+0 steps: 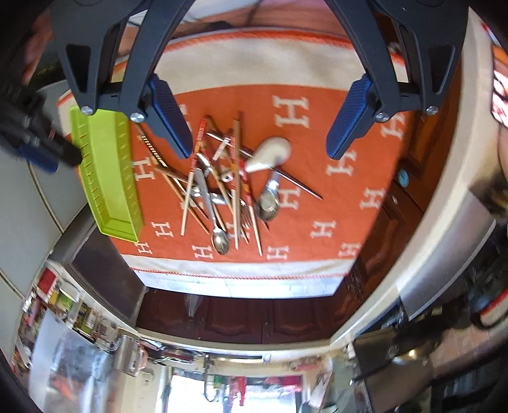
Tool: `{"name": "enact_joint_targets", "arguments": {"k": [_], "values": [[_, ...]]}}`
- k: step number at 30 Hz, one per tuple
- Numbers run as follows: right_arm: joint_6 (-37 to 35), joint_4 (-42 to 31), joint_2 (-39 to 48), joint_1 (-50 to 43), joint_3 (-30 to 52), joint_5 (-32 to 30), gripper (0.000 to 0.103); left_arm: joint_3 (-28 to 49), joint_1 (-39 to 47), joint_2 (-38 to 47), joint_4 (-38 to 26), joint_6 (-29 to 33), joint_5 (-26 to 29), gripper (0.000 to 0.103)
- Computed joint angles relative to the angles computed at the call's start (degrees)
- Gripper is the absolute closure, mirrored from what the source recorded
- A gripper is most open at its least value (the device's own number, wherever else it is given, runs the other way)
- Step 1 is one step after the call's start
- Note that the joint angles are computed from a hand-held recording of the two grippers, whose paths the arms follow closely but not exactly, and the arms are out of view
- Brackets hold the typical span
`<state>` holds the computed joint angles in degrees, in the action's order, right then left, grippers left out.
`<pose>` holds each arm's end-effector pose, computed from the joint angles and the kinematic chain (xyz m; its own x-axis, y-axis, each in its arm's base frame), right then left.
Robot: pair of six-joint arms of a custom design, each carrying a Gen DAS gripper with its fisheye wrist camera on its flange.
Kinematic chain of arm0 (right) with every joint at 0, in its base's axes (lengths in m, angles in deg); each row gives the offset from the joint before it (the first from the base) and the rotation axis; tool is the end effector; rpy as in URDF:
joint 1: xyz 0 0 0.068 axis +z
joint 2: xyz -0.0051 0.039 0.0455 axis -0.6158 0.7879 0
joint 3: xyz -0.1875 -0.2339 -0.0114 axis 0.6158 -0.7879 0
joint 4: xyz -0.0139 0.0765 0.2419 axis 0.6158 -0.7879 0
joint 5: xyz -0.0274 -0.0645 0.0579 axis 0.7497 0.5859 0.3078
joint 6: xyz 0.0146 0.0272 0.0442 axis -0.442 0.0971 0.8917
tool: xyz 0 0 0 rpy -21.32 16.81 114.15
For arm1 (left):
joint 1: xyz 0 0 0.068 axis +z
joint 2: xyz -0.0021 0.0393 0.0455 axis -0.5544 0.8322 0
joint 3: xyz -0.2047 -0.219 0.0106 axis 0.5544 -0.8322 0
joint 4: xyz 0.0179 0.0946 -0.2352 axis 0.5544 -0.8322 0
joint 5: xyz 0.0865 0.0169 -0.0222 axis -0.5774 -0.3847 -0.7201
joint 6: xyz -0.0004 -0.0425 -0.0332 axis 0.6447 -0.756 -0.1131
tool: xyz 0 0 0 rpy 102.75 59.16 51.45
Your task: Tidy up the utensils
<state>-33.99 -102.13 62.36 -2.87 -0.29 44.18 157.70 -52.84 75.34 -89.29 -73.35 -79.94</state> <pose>0.1426 0.0828 0.3565 -0.7127 0.3376 -0.6148 0.2843 0.9404 0.1868 0.2527 -0.0883 0.3489 -0.7303 0.2615 -0.6312 0.3407 0.9402 -0.0047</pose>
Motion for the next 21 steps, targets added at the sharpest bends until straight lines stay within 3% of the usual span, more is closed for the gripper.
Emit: {"name": "enact_joint_targets", "arguments": {"k": [3, 8, 10, 16, 21], "values": [[-3.73, 0.53, 1.98, -2.76, 2.3, -1.24, 0.027, 2.01, 5.65, 0.89, -1.03, 3.35, 3.14, 0.021], [-9.33, 3.01, 6.3, -8.22, 4.97, -5.75, 0.03, 9.97, 15.88, 7.66, -8.19, 7.35, 9.93, 0.021], [-10.99, 4.4, 8.19, -10.24, 5.7, -7.71, 0.034, 11.44, 17.61, 9.5, -8.19, 8.15, 10.13, 0.021], [-16.27, 9.46, 16.36, -18.28, 8.46, -15.58, 0.044, 14.62, 18.54, 17.08, -6.91, 9.83, 10.13, 0.021], [-18.66, 13.66, 24.98, -26.53, 9.98, -24.88, 0.059, 17.26, 15.77, 24.42, -6.25, 7.11, 10.41, 0.023]]}}
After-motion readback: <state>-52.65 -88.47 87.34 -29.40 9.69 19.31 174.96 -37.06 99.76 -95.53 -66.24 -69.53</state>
